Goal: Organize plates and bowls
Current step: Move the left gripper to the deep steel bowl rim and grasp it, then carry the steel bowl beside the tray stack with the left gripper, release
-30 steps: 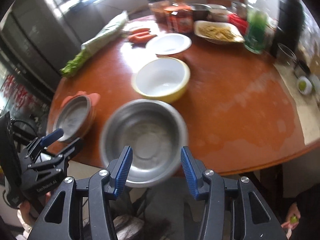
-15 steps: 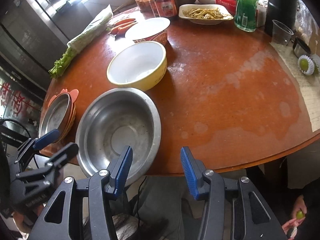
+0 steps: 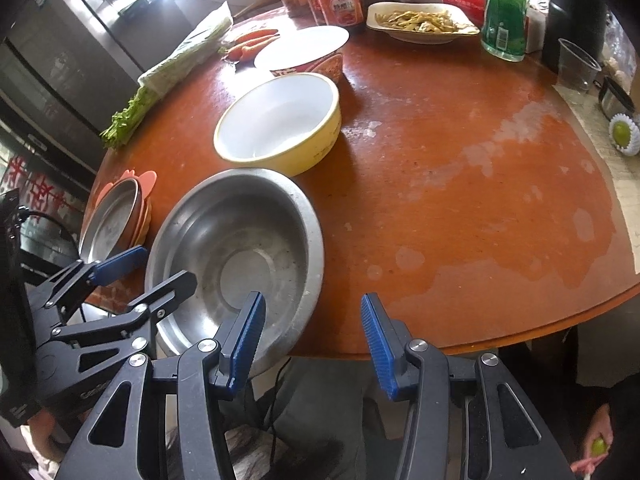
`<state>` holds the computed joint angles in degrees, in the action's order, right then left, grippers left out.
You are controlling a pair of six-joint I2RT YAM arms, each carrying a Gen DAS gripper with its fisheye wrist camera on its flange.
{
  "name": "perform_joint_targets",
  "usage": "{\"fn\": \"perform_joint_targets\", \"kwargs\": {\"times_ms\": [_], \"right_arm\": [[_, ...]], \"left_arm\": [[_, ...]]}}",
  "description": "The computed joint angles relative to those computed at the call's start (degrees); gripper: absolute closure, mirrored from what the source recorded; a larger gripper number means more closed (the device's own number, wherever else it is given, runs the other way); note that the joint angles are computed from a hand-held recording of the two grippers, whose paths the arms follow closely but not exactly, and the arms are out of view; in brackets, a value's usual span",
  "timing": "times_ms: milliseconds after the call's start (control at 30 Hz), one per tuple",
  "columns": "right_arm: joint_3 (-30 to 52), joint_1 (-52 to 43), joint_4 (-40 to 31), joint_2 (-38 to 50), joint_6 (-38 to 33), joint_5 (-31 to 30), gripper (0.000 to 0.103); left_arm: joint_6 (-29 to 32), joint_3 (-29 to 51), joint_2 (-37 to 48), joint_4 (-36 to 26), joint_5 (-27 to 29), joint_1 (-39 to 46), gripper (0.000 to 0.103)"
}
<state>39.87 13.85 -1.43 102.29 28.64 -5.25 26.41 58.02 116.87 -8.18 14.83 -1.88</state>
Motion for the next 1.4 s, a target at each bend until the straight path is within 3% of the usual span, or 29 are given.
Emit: {"fn": "perform_joint_targets", "kwargs": {"times_ms": [100,333,633,1133,1400], "right_arm": [[0.8,0.6,-0.3,0.7,-0.5,0.6,0.054],[3.5,2.3,-2.1,3.4,-0.9,1.2,0.076],[4.3,2.9,-1.8,4.5,-0.2,2.0,0.082],[10.8,6.4,-3.5,8.8,-0.4,1.3,0.083],[10.0,5.9,-2.2,8.7,0.2,0.5,0.082]], "left_arm": [[-0.1,0.7,1.1,0.2,-0.8,0.0,0.053],[0.9,0.9,2.4,0.5,-2.6,-0.5,0.058],[0.6,1.8,3.3,1.4,-3.4,0.5,0.065],[0.5,3.8,4.9,1.5,-4.2,2.5,0.066],[-0.6,3.9,4.4,1.6,-2.5,3.6,0.066]]}}
